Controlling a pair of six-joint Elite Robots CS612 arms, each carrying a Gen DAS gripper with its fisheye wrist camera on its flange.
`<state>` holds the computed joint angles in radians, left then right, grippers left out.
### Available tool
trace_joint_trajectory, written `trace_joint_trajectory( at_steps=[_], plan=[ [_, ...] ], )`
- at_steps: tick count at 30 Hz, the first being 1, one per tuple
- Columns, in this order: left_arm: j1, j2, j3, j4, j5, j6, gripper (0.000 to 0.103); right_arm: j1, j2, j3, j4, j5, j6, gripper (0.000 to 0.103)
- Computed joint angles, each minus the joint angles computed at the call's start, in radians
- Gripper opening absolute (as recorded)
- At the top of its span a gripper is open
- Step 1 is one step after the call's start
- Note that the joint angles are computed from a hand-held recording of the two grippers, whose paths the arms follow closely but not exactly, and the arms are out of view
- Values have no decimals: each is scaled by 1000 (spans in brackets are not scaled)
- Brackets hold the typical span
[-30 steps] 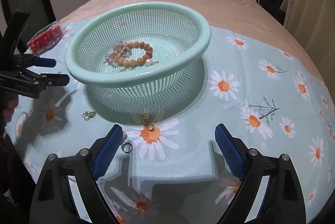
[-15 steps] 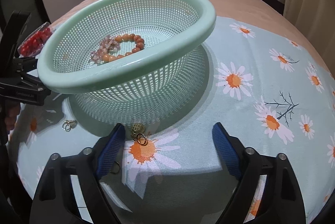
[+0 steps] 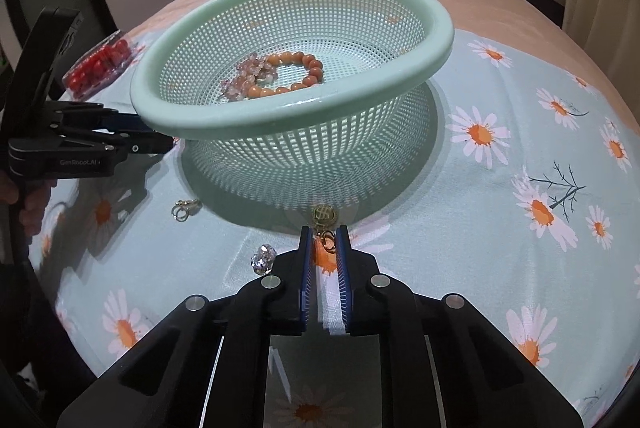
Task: Organize jewelry
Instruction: 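Open the left tool over the hoop and reach the right tool toward the gold earrings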
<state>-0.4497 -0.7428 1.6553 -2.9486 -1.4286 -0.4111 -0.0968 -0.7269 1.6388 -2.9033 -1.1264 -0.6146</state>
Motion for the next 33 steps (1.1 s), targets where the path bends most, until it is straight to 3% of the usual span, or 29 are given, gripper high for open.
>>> trace_joint_trajectory(
  at_steps=[3, 10, 11, 12, 14, 16, 17, 18, 19, 25, 28, 33],
  plan=[
    [8, -13, 17, -2, -57, -17, 0, -7, -10, 11, 6, -7, -7, 3],
    [-2, -42, 61, -12, -44, -42, 0, -21, -29, 39, -25, -6, -15, 2],
    [-3, -45, 63, -6, -36, -52, 0, -24, -32, 39, -15, 5, -10, 6],
    [-2, -47, 66, -3, -31, -54, 1, -26, -34, 39, -12, 14, -5, 6],
    [-3, -51, 72, -6, -19, -58, 12, -26, -35, 43, -44, 13, 6, 7],
    [-10, -58, 84, -19, 1, -63, 49, -26, -36, 44, -58, 14, 12, 20],
    [-13, -60, 86, -22, 18, -64, 53, -25, -35, 45, -75, 12, 19, 37],
    [-14, -62, 85, -17, 24, -64, 54, -25, -34, 46, -91, 15, 26, 48],
    [-13, -61, 79, -9, 25, -64, 54, -25, -32, 45, -96, 21, 31, 50],
    [3, -34, 32, 28, 30, -39, 54, -15, -11, 13, -72, 15, 46, 50],
    [8, -19, 6, 39, 33, -27, 64, -8, 1, -4, -54, 13, 43, 50],
    [15, 5, -35, 51, 20, -4, 64, 2, 21, -31, -24, 12, 40, 50]
  ],
)
